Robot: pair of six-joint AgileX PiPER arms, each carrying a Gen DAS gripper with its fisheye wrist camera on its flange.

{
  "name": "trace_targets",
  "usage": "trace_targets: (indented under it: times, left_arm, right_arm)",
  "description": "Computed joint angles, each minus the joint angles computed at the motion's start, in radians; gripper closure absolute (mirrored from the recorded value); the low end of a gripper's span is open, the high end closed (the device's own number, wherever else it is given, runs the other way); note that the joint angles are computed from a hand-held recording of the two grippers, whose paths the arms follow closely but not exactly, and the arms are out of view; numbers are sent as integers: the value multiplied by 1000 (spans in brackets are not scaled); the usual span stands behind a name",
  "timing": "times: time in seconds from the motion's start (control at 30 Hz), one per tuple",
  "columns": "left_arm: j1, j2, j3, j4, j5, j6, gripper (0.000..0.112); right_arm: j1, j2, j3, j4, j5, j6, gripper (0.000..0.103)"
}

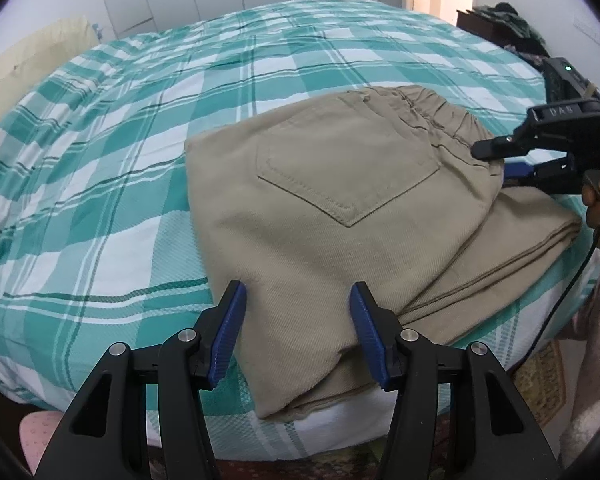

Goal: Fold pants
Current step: 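Grasp the elastic waistband with the right gripper and fold it over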

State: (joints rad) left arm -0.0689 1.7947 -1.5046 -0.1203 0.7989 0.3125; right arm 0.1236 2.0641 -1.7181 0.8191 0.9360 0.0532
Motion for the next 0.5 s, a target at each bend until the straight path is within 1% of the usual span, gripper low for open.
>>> trace_targets:
  times: [0.03, 0.07, 0.17, 0.23, 0.27, 0.3, 0.37, 0.4, 0.47, 0.5]
  left_arm:
    - [17, -2, -8, -38, 18, 24, 51]
    - [40, 2, -27, -75, 45, 42, 49]
    - [133, 0, -80, -183, 132, 82, 48]
    - [191, -24, -88, -219, 155, 101, 48]
    - [212, -36, -84, -224, 157, 101, 48]
    - [226, -47, -77, -225, 153, 96, 48]
    - [233, -59, -60, -233, 141, 97, 48]
    - [215, -61, -46, -224, 131, 100, 48]
    - [149, -50, -31, -134, 113, 76, 48]
    - [94, -40, -16, -42, 94, 43, 52]
  right_arm:
    - [7, -25, 11, -2, -17, -11, 80]
    - [14, -51, 18, 8, -34, -17, 83]
    - [39, -135, 36, -5, -61, -10, 84]
    - [48, -222, 98, -30, -77, 15, 84]
    - [59, -276, 148, -84, -96, 64, 84]
    - [77, -329, 209, -178, -122, 147, 84]
    - [128, -374, 301, -373, -154, 317, 84]
    - [149, -377, 355, -432, -177, 373, 83]
    - [168, -387, 425, -462, -259, 408, 81]
    - [169, -391, 426, -475, -267, 420, 79]
